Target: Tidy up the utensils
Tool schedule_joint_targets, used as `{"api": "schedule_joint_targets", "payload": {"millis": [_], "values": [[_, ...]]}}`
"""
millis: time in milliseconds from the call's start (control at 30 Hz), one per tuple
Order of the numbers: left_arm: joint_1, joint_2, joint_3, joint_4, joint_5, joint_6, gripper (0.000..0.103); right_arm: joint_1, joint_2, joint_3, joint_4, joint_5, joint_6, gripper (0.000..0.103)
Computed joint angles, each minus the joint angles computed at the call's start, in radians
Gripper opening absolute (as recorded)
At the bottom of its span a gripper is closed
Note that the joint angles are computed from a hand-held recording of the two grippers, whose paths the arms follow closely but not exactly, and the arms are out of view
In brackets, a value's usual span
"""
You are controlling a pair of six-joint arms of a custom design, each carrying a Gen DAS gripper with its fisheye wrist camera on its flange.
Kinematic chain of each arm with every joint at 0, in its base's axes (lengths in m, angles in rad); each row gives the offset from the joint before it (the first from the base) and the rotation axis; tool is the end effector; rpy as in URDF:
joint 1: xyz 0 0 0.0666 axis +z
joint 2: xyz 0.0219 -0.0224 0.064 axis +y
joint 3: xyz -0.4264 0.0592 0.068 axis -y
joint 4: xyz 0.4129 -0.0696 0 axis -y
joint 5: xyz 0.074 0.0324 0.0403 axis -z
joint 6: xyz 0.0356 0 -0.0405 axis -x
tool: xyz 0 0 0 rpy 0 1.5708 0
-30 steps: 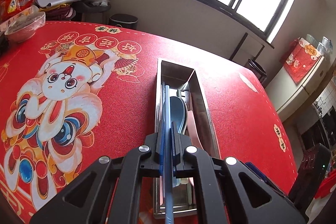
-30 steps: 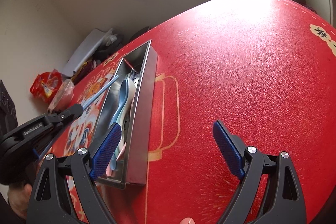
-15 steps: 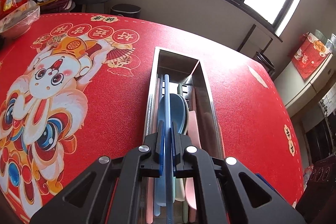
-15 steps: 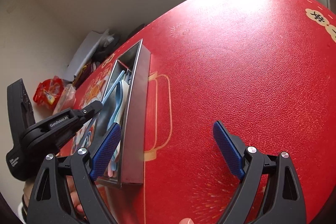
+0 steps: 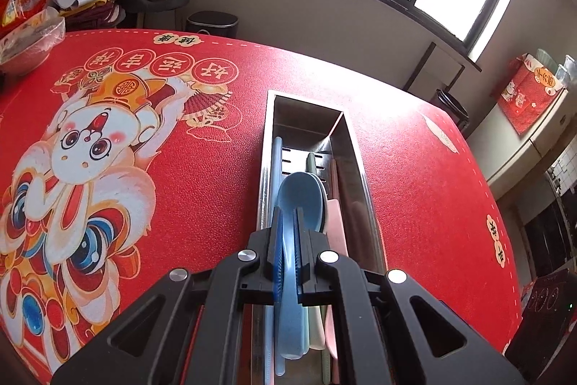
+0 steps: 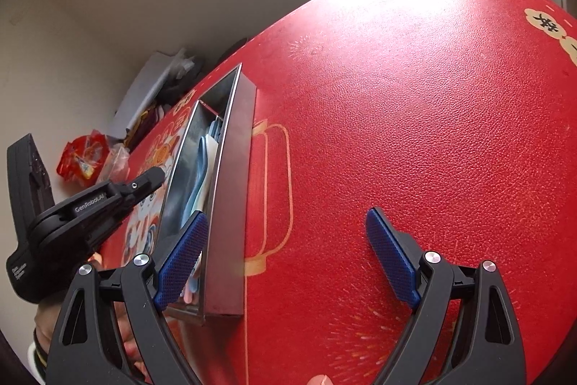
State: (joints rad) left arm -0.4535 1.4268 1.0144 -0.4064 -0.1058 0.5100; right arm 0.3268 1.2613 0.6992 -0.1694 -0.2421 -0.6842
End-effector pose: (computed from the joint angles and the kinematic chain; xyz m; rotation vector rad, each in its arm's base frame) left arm 0.4337 -0.2077 0.3168 -0.1184 2.4062 -0.3275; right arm 0.3637 0.1319 0.2647 0.2991 2.3907 0.7758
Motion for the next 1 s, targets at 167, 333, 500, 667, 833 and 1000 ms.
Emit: {"api": "schedule_joint_targets", "payload": {"millis": [167,333,500,667,833,1000], "values": [[-0.011,-0.049,-0.029,-0.005,-0.045,-0.062,0.023,0.000,-0.004,0.001,-0.006,0.020,0.002,0.086],[0.004,-0.108,-0.077,-0.008,-0.068,-0.112,0.031,0.008,-0.004,0.004,-0.015,0.045,0.012,0.086],[0.039,-0.177,-0.135,-0.009,-0.069,-0.153,0.035,0.031,-0.011,0.002,-0.016,0.105,0.016,0.086],[0.090,-0.263,-0.186,-0.015,-0.057,-0.205,0.041,0.063,-0.030,0.020,-0.082,0.220,0.015,0.086],[0.138,-0.380,-0.239,0.009,-0.029,-0.273,0.054,0.127,-0.116,0.039,-0.194,0.396,0.070,0.086],[0.150,-0.510,-0.281,0.047,-0.010,-0.352,0.076,0.250,-0.256,0.057,-0.316,0.695,0.127,0.086]]}}
